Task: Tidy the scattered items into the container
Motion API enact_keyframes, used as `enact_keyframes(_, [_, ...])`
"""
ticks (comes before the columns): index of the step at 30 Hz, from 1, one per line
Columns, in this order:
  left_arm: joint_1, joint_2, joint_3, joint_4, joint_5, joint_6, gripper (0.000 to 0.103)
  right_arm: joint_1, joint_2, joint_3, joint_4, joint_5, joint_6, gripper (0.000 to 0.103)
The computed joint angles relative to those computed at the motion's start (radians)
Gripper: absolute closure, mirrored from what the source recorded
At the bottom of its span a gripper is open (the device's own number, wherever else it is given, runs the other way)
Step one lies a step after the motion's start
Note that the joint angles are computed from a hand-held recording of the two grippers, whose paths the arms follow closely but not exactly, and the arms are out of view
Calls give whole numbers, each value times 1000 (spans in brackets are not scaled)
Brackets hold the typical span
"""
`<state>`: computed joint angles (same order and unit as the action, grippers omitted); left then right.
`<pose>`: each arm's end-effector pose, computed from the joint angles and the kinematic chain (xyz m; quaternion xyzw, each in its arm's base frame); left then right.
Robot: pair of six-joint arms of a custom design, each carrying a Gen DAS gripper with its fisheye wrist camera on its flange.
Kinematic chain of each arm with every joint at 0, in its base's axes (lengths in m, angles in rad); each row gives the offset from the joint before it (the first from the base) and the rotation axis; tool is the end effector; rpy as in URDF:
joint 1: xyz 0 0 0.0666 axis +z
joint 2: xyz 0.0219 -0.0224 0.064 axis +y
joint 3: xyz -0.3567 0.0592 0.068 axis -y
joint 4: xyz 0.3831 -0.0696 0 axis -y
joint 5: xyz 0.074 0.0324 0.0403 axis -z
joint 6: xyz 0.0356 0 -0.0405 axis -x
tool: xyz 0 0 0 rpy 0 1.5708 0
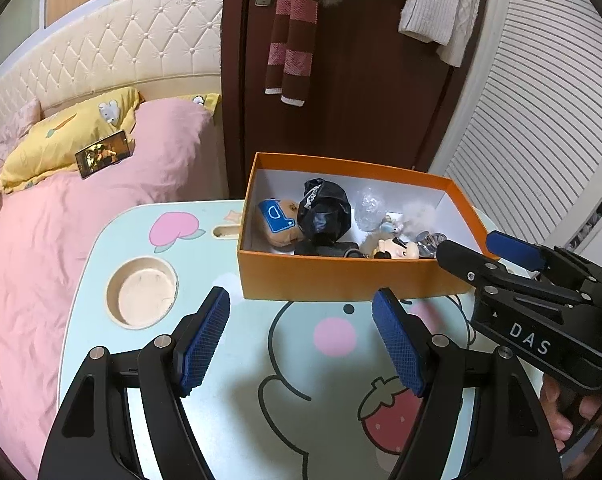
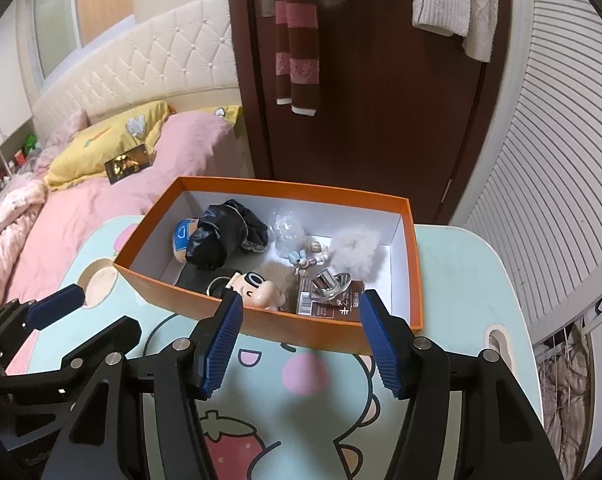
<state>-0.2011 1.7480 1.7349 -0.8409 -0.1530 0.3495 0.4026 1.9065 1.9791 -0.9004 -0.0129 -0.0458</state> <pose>0.5951 -0.1162 0.3823 -0.0960 0.9292 -0.0262 0.3560 0.6069 0.2585 0.3919 -0.1677 0.9166 0.0866 0.3526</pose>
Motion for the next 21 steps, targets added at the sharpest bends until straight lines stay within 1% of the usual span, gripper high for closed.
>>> enact_keyframes(7, [-1,-12,-43,-9,-2,24,29,1,-47,-98,41,-5,-9,41])
enact_keyframes(11, [-7,-16,-82,-18,-16,52,29,-6,-83,-184,64,-20,-39,41])
enact_keyframes(15, [-15,3,-105,-41,-25,95,29,-5,-80,-218,35,-3,-48,41])
enact_keyframes(16, [-18,6,-111,-38,-37,98,28,-5,-78,-225,29,5,-52,41])
enact_keyframes(17, [-29,4,-125,-20,-79,87,27,-4,-77,-231,26,8,-56,41])
enact_keyframes(18, [-39,9,-123,-24,-119,76,26,-5,-77,-240,23,13,-63,41])
enact_keyframes(19, [-45,14,-119,-32,-140,70,22,-5,-77,-248,20,15,-73,40])
enact_keyframes(20, [-49,12,-125,-20,-157,67,17,-5,-77,-255,20,18,-76,33])
enact_keyframes(21, [-51,11,-129,-13,-161,75,17,-2,-81,-266,34,36,-71,27])
